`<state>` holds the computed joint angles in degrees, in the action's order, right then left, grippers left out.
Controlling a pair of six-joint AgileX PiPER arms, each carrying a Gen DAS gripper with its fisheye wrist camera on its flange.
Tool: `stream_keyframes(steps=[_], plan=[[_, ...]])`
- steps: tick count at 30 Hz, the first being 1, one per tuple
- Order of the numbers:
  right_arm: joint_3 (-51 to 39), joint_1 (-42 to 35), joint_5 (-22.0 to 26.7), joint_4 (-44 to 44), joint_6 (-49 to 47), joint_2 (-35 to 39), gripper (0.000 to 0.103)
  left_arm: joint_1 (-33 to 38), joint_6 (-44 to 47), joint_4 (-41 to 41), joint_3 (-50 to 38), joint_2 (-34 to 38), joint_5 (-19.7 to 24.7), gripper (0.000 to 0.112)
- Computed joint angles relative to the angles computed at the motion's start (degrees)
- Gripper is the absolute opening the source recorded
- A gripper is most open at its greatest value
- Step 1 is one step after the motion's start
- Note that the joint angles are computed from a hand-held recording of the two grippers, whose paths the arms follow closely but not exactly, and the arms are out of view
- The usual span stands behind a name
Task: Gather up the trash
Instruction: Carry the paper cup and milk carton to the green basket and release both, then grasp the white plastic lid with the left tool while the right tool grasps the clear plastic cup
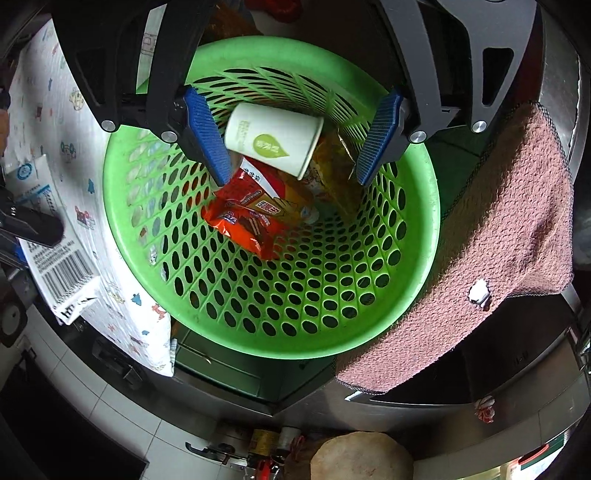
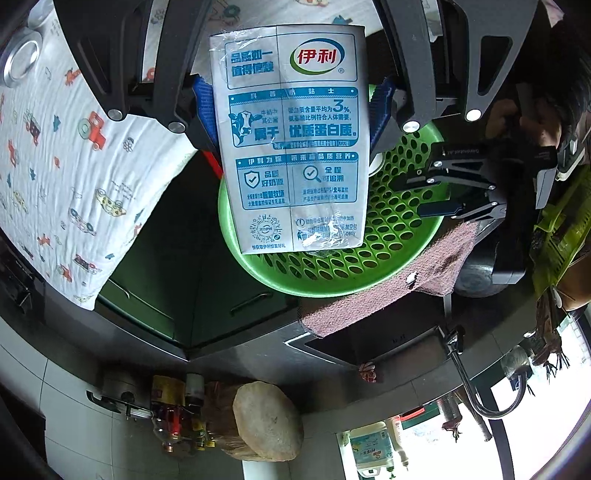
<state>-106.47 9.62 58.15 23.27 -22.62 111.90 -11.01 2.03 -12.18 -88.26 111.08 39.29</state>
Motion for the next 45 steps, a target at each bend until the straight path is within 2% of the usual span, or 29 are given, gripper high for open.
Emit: stream_keyframes(steps=[6, 13, 19, 30, 38, 45], plan=[[-10.06, 2.81, 2.26, -2.39, 4.2, 7.58, 0.063, 0.65, 1.65, -2.11, 2.83, -2.22, -1.49, 0.076], [-12.02, 3.82, 0.69, -2.93, 5.95, 8.78, 0.077, 1.24, 2.44, -2.88, 4.79, -3.73, -2.23, 0.076], [-3.91, 2.63, -2.51, -2.59, 4.05, 2.95, 0.08, 0.87, 2.48, -3.0, 5.29, -4.76, -2.56, 0.076], [17.64, -4.74, -9.6, 2.02, -2.0, -13.04, 0.087, -2.15, 0.33, -1.52, 6.48, -7.43, -3.1, 0.08], [30.34, -16.0, -10.49, 4.93, -7.41, -23.2, 0.088, -7.19, -1.98, 0.11, 4.84, -6.96, -2.42, 0.083], [35.21, -32.91, -7.64, 6.01, -13.87, -28.51, 0.088, -12.17, -3.93, 1.15, 1.58, -5.13, -1.55, 0.084]])
